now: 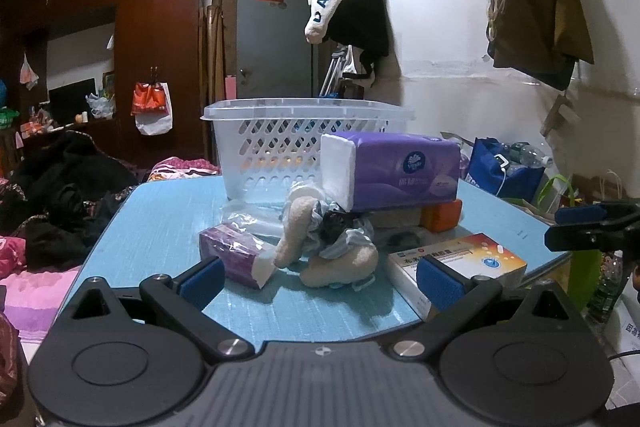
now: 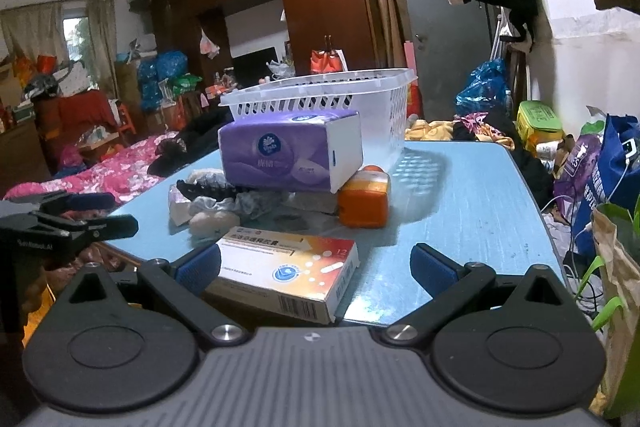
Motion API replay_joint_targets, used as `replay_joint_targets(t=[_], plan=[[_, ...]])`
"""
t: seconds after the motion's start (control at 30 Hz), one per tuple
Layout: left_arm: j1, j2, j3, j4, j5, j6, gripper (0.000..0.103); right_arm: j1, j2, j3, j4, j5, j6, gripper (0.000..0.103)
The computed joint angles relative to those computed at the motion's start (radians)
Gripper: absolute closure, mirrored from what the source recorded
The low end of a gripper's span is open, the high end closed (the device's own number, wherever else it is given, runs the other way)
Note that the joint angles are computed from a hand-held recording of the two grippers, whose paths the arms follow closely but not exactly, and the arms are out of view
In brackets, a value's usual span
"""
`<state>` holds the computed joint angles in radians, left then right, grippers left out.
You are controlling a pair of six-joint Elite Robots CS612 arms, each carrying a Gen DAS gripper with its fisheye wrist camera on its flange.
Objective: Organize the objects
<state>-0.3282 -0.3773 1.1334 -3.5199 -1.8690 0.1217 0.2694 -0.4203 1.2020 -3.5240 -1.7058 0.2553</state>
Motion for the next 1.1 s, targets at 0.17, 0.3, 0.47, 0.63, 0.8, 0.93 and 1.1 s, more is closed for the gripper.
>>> replay_joint_targets(t=[0.17, 0.3, 0.47, 0.63, 0.8, 0.93, 1.1], plan=[[0.003, 0.003, -0.004, 0.000, -0.007, 0.006, 0.000, -0.001, 0.005, -0.011, 0.013, 0.015, 0.008, 0.000], [0.005, 0.005, -0.013, 0.009, -0.013, 0.009, 0.000, -0.005, 0.006, -0.012, 0.019, 0.027, 0.003, 0.000], [0.004, 0.005, -0.015, 0.026, -0.013, 0.014, 0.000, -0.006, 0.006, -0.012, 0.018, 0.030, 0.020, 0.000], [0.003, 0.002, -0.004, 0.010, -0.012, 0.021, 0.000, -0.012, 0.013, -0.007, -0.020, 0.042, 0.081, 0.000], [0.004, 0.002, -0.006, 0.002, -0.008, 0.009, 0.000, -0.003, 0.028, -0.024, -0.051, -0.013, 0.035, 0.000], [0.005, 0.005, -0.013, 0.002, 0.000, -0.001, 0.000, 0.010, 0.043, -0.049, -0.056, -0.094, -0.047, 0.000], [0.004, 0.006, -0.015, 0.007, 0.002, 0.003, 0.000, 0.010, 0.044, -0.052, -0.061, -0.102, -0.068, 0.000]])
